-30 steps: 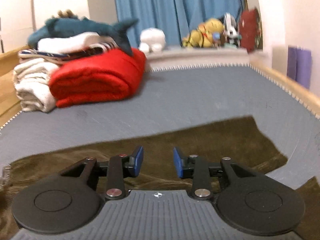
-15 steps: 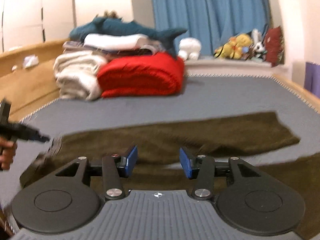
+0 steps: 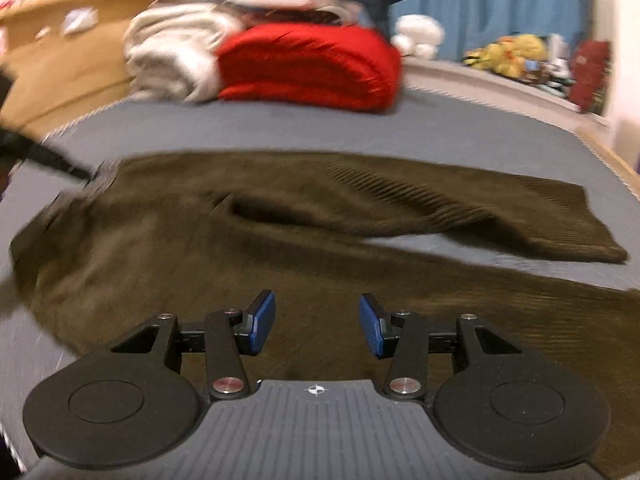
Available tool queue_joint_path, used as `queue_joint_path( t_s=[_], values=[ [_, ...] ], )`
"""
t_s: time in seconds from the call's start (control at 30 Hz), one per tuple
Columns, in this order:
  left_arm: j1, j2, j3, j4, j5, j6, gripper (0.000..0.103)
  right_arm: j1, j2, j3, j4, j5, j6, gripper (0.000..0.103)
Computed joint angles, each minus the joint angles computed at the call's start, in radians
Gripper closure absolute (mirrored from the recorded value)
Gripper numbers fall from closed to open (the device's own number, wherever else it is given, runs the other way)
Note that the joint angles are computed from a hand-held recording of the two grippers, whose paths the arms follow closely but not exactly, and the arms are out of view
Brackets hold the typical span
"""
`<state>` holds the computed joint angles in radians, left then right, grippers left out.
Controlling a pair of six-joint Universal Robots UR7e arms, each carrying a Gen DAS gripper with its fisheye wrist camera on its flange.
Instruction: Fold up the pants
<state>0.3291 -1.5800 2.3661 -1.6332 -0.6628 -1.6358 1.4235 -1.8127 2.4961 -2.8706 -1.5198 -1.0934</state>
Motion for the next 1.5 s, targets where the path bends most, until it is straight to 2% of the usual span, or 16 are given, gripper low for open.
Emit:
queue_joint_path(
  t_s=[0.07, 0.1, 0.23, 0.27, 0.4, 0.57, 0.7, 0.9, 0.97, 1.03, 1.1, 1.2, 1.27, 1.37, 1.47, 1.5],
  values=[
    [0.050, 0.051, -0.028, 0.016, -0.063, 0.023, 0.075, 0.007, -0.005, 0.012, 0.036, -0.018, -0.048, 0.054],
    [0.063, 0.067, -0.032, 0.013, -0.072, 0.043, 0.075, 0.016, 0.001, 0.016, 0.041, -0.036, -0.060, 0.055],
    [0.057, 0.118, -0.061, 0.054, -0.054, 0.052, 0.073, 0.069, 0.063, 0.013, 0.042, -0.216, -0.081, 0.055],
    [0.058, 0.125, -0.063, 0.056, -0.053, 0.059, 0.073, 0.070, 0.070, 0.011, 0.046, -0.231, -0.074, 0.054],
    [0.094, 0.136, -0.061, 0.067, -0.073, 0.076, 0.078, 0.068, 0.066, 0.001, 0.080, -0.230, -0.046, 0.053],
    [0.097, 0.169, -0.081, 0.105, -0.068, 0.050, 0.078, 0.076, 0.058, 0.009, 0.078, -0.234, -0.047, 0.053],
    [0.099, 0.155, -0.064, 0.114, -0.046, 0.014, 0.089, 0.068, 0.041, 0.002, 0.105, -0.211, -0.051, 0.053],
    [0.095, 0.122, -0.047, 0.095, -0.045, -0.024, 0.091, 0.067, 0.041, 0.010, 0.091, -0.224, -0.060, 0.053],
    [0.090, 0.082, -0.046, 0.078, -0.060, -0.044, 0.091, 0.066, 0.034, 0.013, 0.092, -0.222, -0.064, 0.053],
    [0.063, 0.005, -0.022, 0.045, -0.050, -0.097, 0.085, 0.066, 0.021, 0.016, 0.103, -0.215, -0.068, 0.053],
    [0.020, -0.043, -0.024, 0.133, -0.010, -0.207, 0.067, 0.063, 0.014, 0.014, 0.112, -0.204, -0.078, 0.053],
    [0.002, -0.067, -0.051, 0.304, 0.005, -0.393, 0.061, 0.063, 0.005, 0.011, 0.123, -0.191, -0.080, 0.052],
    [0.011, -0.091, -0.055, 0.358, -0.008, -0.484, 0.055, 0.068, 0.005, 0.008, 0.126, -0.186, -0.072, 0.052],
    [0.031, -0.132, -0.034, 0.321, -0.023, -0.494, 0.046, 0.074, 0.007, 0.002, 0.136, -0.176, -0.062, 0.052],
    [0.066, -0.116, -0.027, 0.277, -0.040, -0.441, 0.042, 0.080, 0.008, 0.001, 0.143, -0.172, -0.060, 0.051],
    [0.073, -0.105, -0.032, 0.283, -0.041, -0.436, 0.036, 0.082, 0.009, 0.000, 0.145, -0.172, -0.059, 0.051]
  ],
)
